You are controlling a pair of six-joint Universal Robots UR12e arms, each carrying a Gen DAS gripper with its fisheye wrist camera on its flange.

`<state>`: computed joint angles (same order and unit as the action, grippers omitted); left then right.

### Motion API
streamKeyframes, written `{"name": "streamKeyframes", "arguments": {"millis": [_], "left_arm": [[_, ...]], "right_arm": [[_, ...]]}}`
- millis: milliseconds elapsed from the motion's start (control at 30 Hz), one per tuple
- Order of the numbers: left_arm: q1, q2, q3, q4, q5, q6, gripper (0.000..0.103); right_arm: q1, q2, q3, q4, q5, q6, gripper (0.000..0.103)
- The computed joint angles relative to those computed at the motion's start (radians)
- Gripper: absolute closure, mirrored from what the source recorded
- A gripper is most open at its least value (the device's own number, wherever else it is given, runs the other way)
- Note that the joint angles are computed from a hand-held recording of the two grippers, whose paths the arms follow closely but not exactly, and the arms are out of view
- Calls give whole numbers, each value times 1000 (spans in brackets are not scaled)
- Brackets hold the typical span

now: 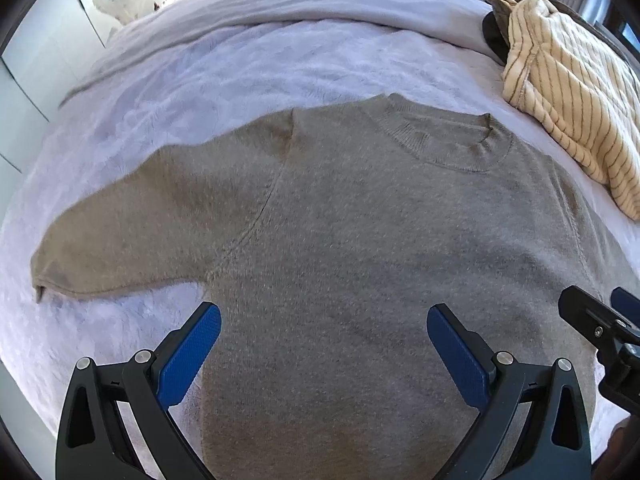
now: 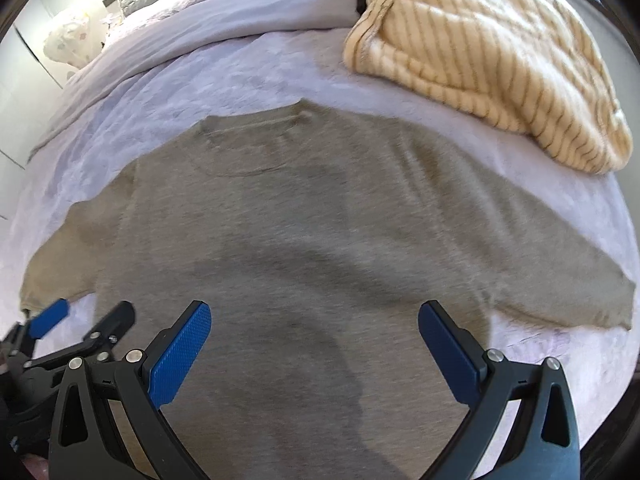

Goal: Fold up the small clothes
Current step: 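Grasp a grey sleeve cuff with the left gripper and fold it across the body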

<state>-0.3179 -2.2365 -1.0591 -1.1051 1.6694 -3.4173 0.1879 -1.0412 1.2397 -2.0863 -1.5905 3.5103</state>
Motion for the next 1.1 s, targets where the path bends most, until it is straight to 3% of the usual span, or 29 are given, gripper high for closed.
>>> {"name": "streamKeyframes", "arguments": {"millis": [200, 467, 533, 700, 900, 933, 967, 1000, 1033, 1067, 1100], "left_arm": [[52, 49, -102, 79, -50, -93, 0], [145, 120, -256, 217, 35, -231, 0], [177, 140, -302, 261, 54, -278, 0], [247, 159, -377, 342, 91, -389, 0], [295, 135, -391, 425, 120, -426, 0], [296, 133, -394, 435, 129, -433, 10], [301, 131, -394, 445, 129, -442, 35], [311, 130, -396, 460, 96, -447, 46], [321, 132, -406, 484, 46, -455, 72], [336, 136, -427, 535, -27, -470, 89], [344, 139, -440, 564, -64, -480, 91]], "right_arm": [[29, 23, -30, 4, 6, -48, 0], [41, 55, -50, -30, 206, -54, 0], [50, 77, -89, 43, 257, -99, 0], [79, 105, -143, 125, 256, -153, 0], [97, 127, -178, 161, 241, -158, 0], [99, 130, -186, 170, 239, -160, 0], [100, 130, -187, 174, 238, -162, 0], [102, 129, -186, 173, 238, -163, 0], [103, 128, -186, 172, 239, -162, 0], [104, 129, -188, 172, 242, -161, 0], [104, 129, -186, 169, 244, -160, 0]]}}
